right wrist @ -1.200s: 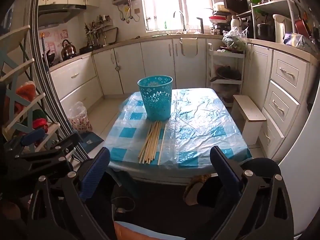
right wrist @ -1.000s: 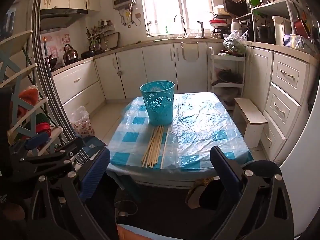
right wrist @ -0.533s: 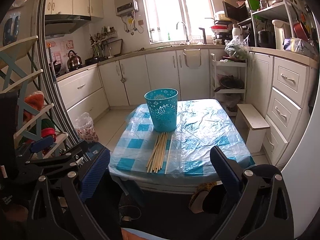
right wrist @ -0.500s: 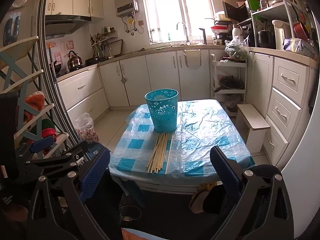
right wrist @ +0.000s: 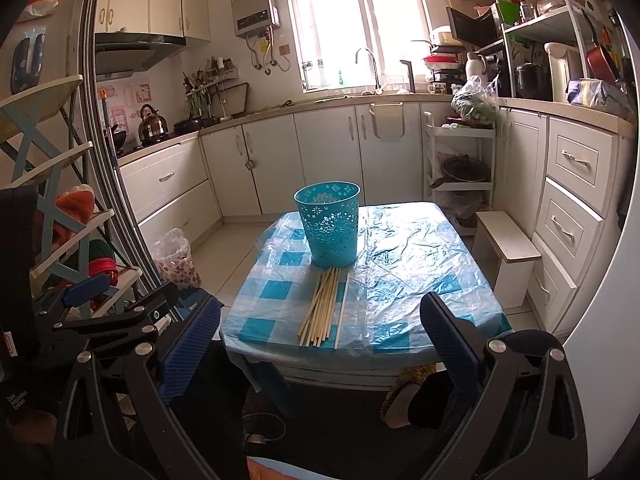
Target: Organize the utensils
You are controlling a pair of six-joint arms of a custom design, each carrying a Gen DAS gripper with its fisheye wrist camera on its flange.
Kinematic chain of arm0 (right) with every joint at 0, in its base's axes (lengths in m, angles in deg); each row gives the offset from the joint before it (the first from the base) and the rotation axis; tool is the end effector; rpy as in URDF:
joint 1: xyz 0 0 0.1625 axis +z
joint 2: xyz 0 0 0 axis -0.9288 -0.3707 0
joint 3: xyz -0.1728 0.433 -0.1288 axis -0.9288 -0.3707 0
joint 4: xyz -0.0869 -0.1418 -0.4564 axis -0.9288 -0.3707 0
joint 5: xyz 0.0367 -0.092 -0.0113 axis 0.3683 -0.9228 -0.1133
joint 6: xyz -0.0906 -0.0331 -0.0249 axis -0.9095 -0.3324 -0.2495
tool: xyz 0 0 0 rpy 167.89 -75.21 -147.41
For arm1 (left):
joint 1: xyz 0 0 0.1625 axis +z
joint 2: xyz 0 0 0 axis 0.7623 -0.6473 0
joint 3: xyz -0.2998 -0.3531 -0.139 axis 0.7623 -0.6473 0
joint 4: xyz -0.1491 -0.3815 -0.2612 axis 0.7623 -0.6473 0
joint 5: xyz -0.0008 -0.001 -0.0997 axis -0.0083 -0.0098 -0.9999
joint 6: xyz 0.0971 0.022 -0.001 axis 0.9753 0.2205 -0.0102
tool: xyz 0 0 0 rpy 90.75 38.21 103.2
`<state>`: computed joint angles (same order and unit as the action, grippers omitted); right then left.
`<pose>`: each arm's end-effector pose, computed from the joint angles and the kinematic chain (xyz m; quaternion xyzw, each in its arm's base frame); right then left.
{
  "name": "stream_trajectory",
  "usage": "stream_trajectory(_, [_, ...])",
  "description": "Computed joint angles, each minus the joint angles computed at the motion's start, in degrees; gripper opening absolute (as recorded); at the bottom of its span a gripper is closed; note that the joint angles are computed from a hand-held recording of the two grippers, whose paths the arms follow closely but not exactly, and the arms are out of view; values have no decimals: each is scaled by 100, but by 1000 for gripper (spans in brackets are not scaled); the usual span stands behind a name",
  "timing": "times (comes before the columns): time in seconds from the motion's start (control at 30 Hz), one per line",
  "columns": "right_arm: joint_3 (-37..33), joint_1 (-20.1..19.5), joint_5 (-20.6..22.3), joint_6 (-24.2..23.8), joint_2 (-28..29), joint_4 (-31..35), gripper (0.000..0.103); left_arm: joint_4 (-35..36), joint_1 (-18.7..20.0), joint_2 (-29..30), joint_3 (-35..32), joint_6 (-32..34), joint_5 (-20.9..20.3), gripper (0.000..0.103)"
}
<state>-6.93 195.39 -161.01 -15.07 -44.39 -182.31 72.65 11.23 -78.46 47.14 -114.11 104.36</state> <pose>0.5321 -0.6191 0.0927 0.0983 -0.7924 0.5212 0.3013 -0.1645 -0.6977 0.4405 0.2889 0.8187 -0.3969 0.2977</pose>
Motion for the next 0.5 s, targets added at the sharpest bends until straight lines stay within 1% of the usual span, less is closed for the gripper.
stream_trajectory(0.1, [-9, 9, 21, -22, 9, -51, 96, -4, -2, 0, 3, -3, -4, 96])
stream_trajectory(0.13, [22, 5, 98, -19, 5, -183, 96, -1, -3, -5, 5, -7, -5, 96])
stream_trajectory(0.4, [14, 18, 88, 25, 10, -152, 96, -6, -10, -36, 42, 38, 3, 96])
stream_trajectory(0.43, [46, 6, 113, 94, -16, -118, 96, -14, -13, -49, 60, 47, 7, 96])
stream_trajectory(0.5, [26, 19, 94, -16, 8, -171, 96, -7, -18, -51, 60, 50, 20, 96])
